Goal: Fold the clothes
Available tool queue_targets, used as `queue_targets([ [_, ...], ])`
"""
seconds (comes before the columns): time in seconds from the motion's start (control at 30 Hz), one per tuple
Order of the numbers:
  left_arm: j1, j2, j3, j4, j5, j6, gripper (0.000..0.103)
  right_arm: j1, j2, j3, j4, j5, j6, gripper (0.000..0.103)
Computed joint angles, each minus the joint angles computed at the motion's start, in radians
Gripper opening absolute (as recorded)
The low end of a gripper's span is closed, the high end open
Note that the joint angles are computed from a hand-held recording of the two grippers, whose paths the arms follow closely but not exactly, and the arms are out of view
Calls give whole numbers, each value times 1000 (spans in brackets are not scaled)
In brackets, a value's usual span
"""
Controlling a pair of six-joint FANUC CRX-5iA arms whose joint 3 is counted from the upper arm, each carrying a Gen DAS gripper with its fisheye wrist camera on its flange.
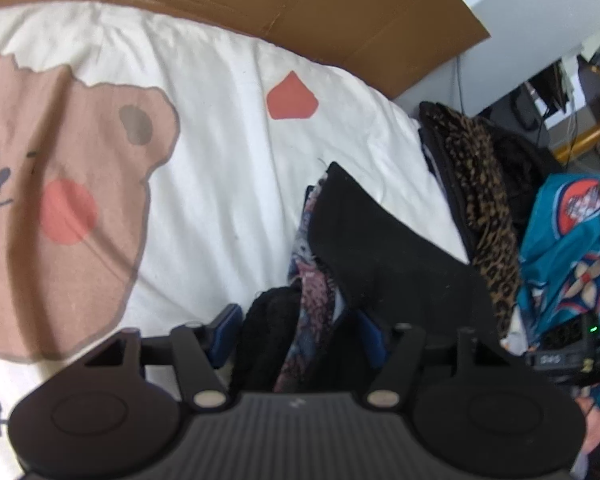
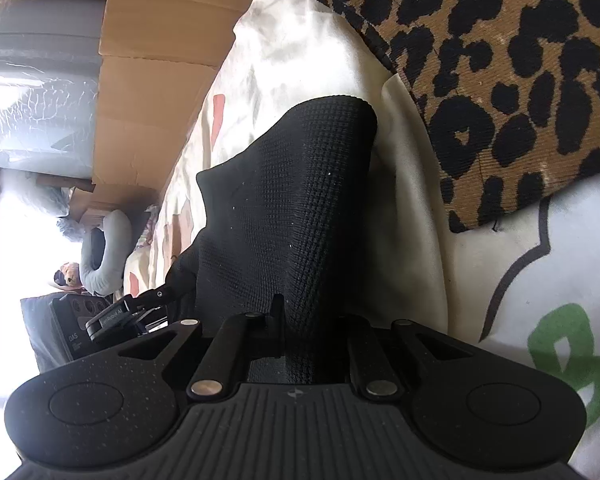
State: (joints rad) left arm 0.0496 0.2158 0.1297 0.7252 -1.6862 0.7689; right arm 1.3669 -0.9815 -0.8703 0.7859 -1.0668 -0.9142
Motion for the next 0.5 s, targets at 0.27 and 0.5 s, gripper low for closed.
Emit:
queue_targets([
  [0.27, 13, 45, -4, 60, -42, 82, 61, -35, 16, -42, 92, 27, -133, 38],
  [0.5, -23, 39, 13, 41, -36, 70, 79, -64, 39, -48, 105, 56, -164, 38],
])
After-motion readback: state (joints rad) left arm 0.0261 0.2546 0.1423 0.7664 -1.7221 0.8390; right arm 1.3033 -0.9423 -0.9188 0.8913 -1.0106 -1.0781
